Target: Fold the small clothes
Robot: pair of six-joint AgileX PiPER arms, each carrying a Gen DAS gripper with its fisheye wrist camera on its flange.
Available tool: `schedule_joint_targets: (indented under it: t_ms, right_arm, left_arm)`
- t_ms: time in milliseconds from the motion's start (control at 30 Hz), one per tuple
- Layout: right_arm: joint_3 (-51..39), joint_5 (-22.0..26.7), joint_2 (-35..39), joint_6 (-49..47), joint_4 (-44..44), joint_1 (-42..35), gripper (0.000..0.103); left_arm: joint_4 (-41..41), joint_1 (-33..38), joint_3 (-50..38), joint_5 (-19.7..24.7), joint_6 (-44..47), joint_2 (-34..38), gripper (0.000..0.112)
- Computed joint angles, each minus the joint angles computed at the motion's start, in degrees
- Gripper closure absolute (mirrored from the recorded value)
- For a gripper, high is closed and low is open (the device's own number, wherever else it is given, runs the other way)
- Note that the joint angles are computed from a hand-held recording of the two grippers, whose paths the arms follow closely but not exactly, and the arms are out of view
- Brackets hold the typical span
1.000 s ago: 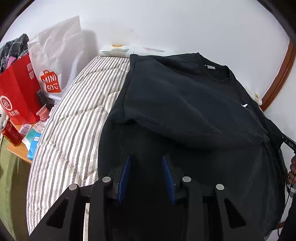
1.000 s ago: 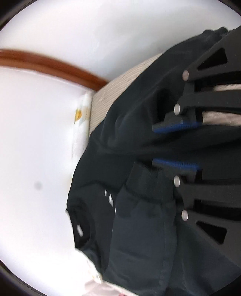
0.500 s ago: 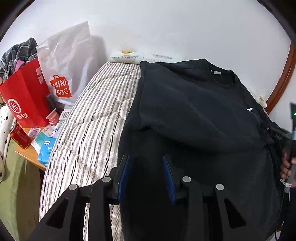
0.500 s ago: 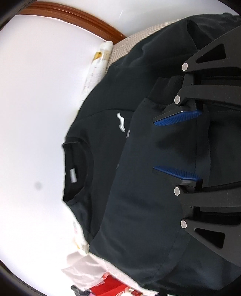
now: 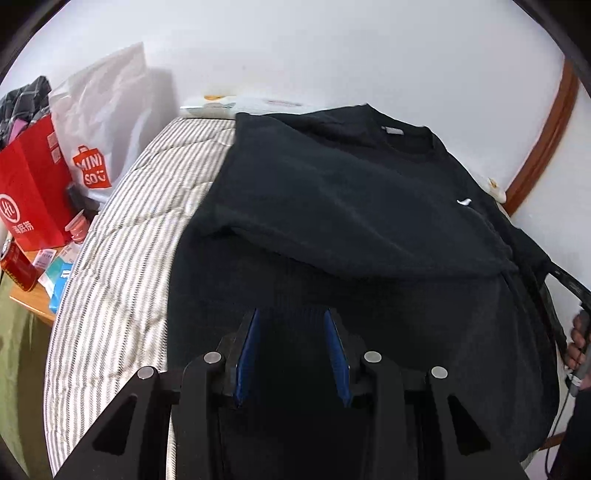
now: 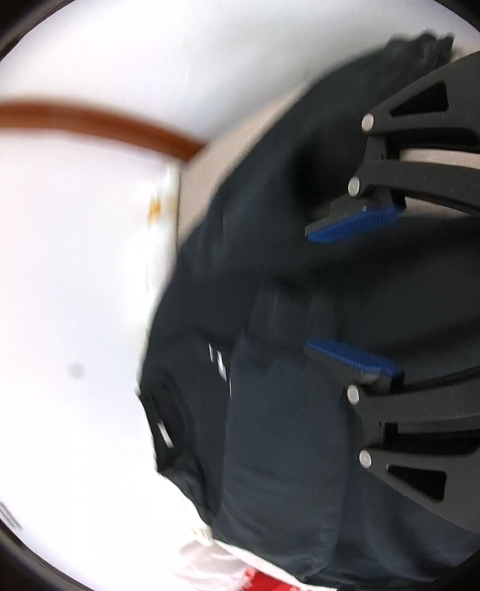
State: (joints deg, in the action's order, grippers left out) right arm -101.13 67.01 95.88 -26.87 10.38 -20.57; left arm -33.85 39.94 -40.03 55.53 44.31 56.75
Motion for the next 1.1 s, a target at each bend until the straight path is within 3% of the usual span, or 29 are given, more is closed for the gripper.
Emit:
schedule_joint_targets:
  t_ms: [33, 133, 233, 400, 600, 667, 733, 767, 833, 1100]
  right_arm:
    - [0.26, -0.88, -0.31, -1.21, -0.61, -2.34, 0.027]
    - [0.80, -3.41, -0.06, -7.24, -3.76, -12.84, 0.020]
    - [-1.62, -2.21, 3.70, -10.15, -6.78, -20.80, 0.020]
    - [-0.98, -3.26, 5.84, -14.66, -6.26, -28.51, 0.020]
    - [1.05, -5.93, 7.10, -14.98, -6.37, -29.59, 0.021]
    - [-0.86, -5.14, 8.52, -13.29, -5.73, -29.51, 0.037]
    - [-0.97, -5.52, 9.08, -12.31, -5.25, -28.82, 0.077]
    - [0.47, -8.26, 8.44, -11.04, -7.75, -27.02, 0.085]
    - [1.35, -10.56, 7.68, -8.93, -10.38, -24.52, 0.089]
    - [-13.61, 0.45, 3.86, -4.64, 3.13, -13.28, 0.090]
  left_arm:
    - [0.29, -0.62, 0.35, 0.28, -0.44, -0.75, 0.079]
    - [0.89, -1.22, 1.38, 0.70, -1.43, -2.27, 0.074]
    - [-0.23, 0.84, 3.31, 1.43, 0.39, -4.72, 0.039]
    - [2.26, 1.13, 4.91, 1.78, -1.49, -8.65, 0.039]
    - [4.72, 3.90, 4.35, 4.80, -2.29, -11.89, 0.039]
    - [4.50, 6.37, 3.91, 6.32, -0.73, -12.56, 0.039]
    - [4.04, 8.74, 3.78, 7.20, 1.19, -12.75, 0.039]
    - [4.14, 9.63, 3.77, 7.42, 1.91, -12.82, 0.039]
    - [6.39, 8.49, 4.12, 5.69, 0.48, -13.49, 0.039]
    - [3.94, 12.61, 6.94, 4.00, 8.13, -12.17, 0.039]
